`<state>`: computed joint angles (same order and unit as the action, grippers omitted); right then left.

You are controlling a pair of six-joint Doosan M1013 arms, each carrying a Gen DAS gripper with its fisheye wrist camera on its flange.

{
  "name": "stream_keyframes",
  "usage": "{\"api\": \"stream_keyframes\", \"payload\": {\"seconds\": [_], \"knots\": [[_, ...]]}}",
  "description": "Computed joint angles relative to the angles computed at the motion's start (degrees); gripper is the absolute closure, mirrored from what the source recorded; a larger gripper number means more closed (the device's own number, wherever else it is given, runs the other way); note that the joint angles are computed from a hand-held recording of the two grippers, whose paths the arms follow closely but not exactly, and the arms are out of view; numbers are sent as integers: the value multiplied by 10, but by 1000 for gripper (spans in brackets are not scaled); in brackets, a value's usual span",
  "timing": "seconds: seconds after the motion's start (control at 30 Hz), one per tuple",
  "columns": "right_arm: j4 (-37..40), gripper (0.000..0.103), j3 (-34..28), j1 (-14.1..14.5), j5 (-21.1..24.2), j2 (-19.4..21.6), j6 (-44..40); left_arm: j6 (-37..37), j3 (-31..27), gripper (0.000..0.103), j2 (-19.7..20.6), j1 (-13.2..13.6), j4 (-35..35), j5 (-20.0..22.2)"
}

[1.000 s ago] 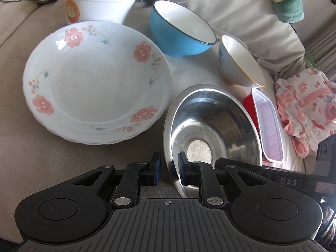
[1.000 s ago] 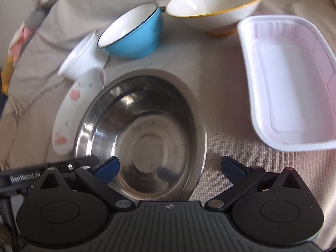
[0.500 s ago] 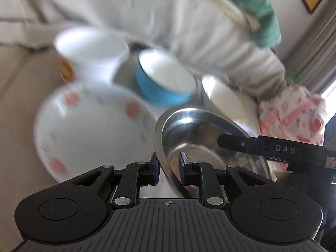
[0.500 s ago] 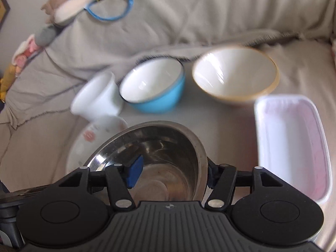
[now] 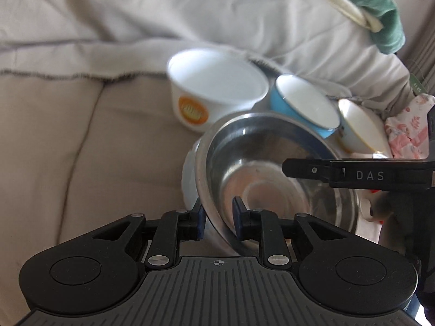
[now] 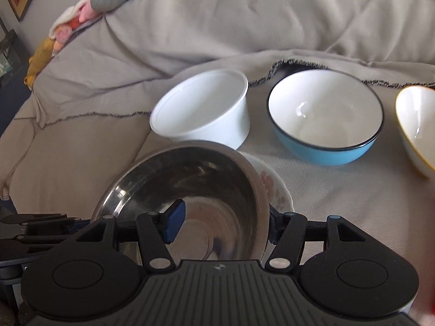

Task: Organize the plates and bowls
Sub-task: 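Grasp the steel bowl rim with the left tool and set it onto the flowered plate, then reach the right tool to the cream yellow-rimmed bowl and grasp its rim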

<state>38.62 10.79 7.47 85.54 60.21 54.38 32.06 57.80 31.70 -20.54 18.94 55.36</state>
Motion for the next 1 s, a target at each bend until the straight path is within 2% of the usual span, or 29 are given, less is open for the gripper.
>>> {"api": "stream_keyframes", "payload": {"seconds": [0.07,0.13,0.3,0.37,0.5,0.63,0.73,0.8,0.9,1.0], "knots": [[-11,42,-4,2,1,4,-9,9,6,80,1,4,-18,-4],[-20,42,29,3,-15,-9,-24,15,8,81,3,6,-26,-10],[-31,43,26,5,-23,-2,-18,13,8,81,5,7,-24,-16],[-25,43,46,3,-36,-12,-31,14,1,80,6,5,-20,-3],[3,42,146,-5,-119,-66,-103,12,-11,80,5,1,-2,26],[38,35,158,-22,-142,-78,-127,2,-30,80,3,-7,28,72],[31,34,151,-37,-165,-77,-109,-16,-51,80,6,-15,64,97],[15,31,140,-48,-179,-72,-88,-27,-66,80,11,-21,83,99],[-13,28,123,-67,-211,-63,-47,-24,-94,80,26,-27,87,79],[-56,22,118,-84,-269,-57,8,12,-139,80,58,-27,35,42]]}}
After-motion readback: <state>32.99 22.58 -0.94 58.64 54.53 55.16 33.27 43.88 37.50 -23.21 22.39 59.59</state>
